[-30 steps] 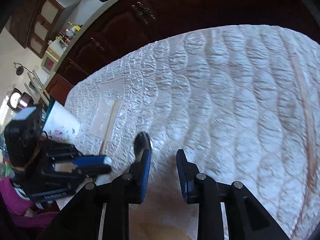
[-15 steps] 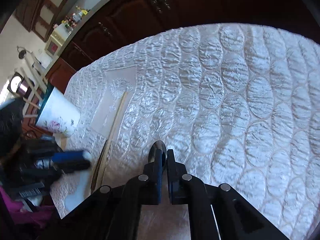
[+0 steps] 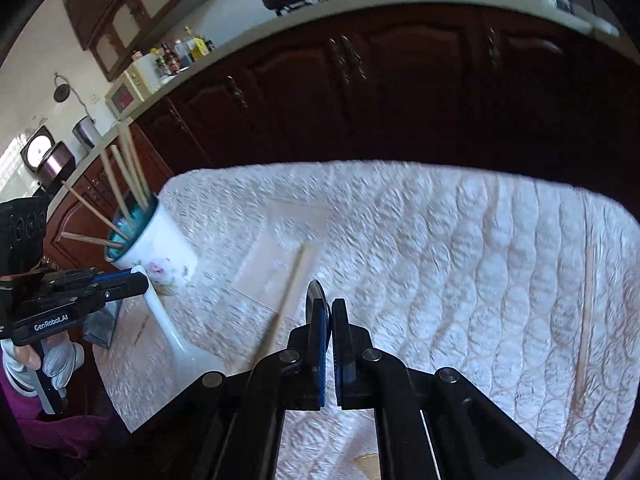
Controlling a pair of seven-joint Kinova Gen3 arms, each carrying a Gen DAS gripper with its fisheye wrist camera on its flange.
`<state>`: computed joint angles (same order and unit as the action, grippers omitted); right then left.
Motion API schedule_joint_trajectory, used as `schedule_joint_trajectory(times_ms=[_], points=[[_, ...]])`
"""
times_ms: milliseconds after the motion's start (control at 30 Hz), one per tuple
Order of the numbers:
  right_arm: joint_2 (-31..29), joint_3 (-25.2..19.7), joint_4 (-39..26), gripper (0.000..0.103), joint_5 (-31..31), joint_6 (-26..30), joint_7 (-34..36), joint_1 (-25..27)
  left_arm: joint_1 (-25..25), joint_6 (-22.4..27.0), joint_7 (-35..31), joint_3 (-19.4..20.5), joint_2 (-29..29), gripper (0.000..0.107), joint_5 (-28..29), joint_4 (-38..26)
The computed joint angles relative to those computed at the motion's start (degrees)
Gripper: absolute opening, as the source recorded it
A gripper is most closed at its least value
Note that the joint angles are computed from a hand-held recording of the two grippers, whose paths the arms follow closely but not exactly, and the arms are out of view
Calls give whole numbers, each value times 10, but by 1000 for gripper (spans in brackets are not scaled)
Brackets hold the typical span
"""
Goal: Organize utensils
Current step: 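Lift and carry both spoons over the teal cup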
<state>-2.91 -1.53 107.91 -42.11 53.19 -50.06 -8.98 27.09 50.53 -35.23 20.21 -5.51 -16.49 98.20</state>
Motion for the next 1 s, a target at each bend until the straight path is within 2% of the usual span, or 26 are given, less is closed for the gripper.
schedule_joint_trajectory(times_ms=[133, 300, 467, 533, 667, 767, 833, 933, 1000], points=[[-21, 3, -19, 2, 3, -1, -21, -26, -17, 26, 5, 0, -46, 5, -7, -9], [-37, 77, -60, 2, 15, -24, -68, -158, -74, 85, 8, 34, -104, 5, -55, -47], [-24, 124, -113, 2, 37, -72, -132, -291, -151, 139, 5, 63, -141, 5, -104, -74], [-18, 138, -133, 2, 74, -94, -177, -344, -181, 154, 2, 75, -148, 6, -117, -74], [2, 151, -173, 2, 166, -139, -265, -440, -226, 148, -6, 78, -158, 6, -122, -49], [19, 105, -192, 2, 236, -161, -319, -442, -251, 133, -4, 83, -157, 6, -125, -27], [31, 95, -198, 2, 283, -172, -348, -457, -264, 128, 7, 98, -148, 6, -135, -16], [43, 140, -195, 2, 353, -185, -398, -532, -272, 124, 28, 115, -131, 6, -159, -3], [54, 175, -196, 2, 399, -186, -435, -585, -262, 123, 38, 110, -125, 5, -166, 7]])
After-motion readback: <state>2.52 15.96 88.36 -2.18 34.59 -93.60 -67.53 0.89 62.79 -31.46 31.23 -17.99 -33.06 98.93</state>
